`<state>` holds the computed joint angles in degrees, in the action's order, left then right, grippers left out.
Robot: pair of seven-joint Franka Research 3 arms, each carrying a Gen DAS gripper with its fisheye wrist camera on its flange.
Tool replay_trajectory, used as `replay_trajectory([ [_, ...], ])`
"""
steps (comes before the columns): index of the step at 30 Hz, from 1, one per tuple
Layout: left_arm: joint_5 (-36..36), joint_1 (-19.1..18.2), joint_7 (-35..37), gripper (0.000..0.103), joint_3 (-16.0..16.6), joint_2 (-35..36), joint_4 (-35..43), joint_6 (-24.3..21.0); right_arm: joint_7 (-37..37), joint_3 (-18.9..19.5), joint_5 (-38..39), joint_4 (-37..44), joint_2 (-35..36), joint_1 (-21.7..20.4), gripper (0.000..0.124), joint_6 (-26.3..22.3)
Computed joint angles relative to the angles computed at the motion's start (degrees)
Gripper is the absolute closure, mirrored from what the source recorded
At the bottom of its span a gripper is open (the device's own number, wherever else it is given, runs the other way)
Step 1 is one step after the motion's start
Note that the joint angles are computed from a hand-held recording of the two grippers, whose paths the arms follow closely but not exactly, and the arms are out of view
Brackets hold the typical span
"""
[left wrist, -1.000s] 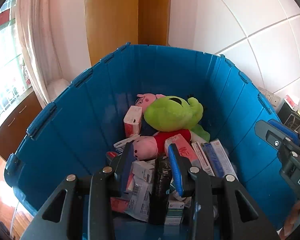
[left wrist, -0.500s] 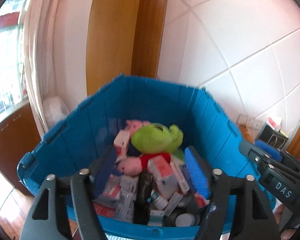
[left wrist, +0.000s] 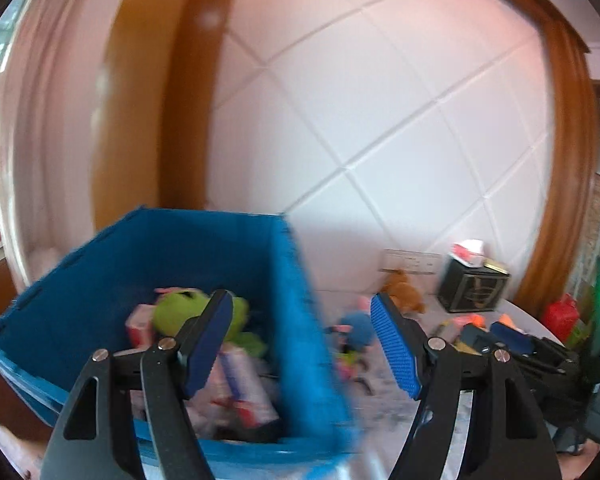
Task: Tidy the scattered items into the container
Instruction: 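Withdraw both tools from the crate back toward the table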
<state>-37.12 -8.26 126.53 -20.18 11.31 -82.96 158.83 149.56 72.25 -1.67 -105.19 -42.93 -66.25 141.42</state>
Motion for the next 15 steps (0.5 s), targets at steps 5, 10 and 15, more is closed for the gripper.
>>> replay_trajectory([
  [5,12.5,-7.2,-14.3,0.032,1.0,-1.9,-5.1,3.7,-3.1,-13.4,-1.9,-15.1,-0.6,14.8,0.073,4.0],
  [10,30.9,-13.2,-32.1,0.032,3.1,0.0,-5.9,1.6,-5.2,-23.1,-2.9,-26.0,-0.4,24.9,0.073,5.7],
  [15,41.4,-16.0,-41.5,0.032,3.5,6.3,-0.2,-7.2,-3.3,-30.3,-2.2,-35.1,-0.6,32.0,0.073,5.9],
])
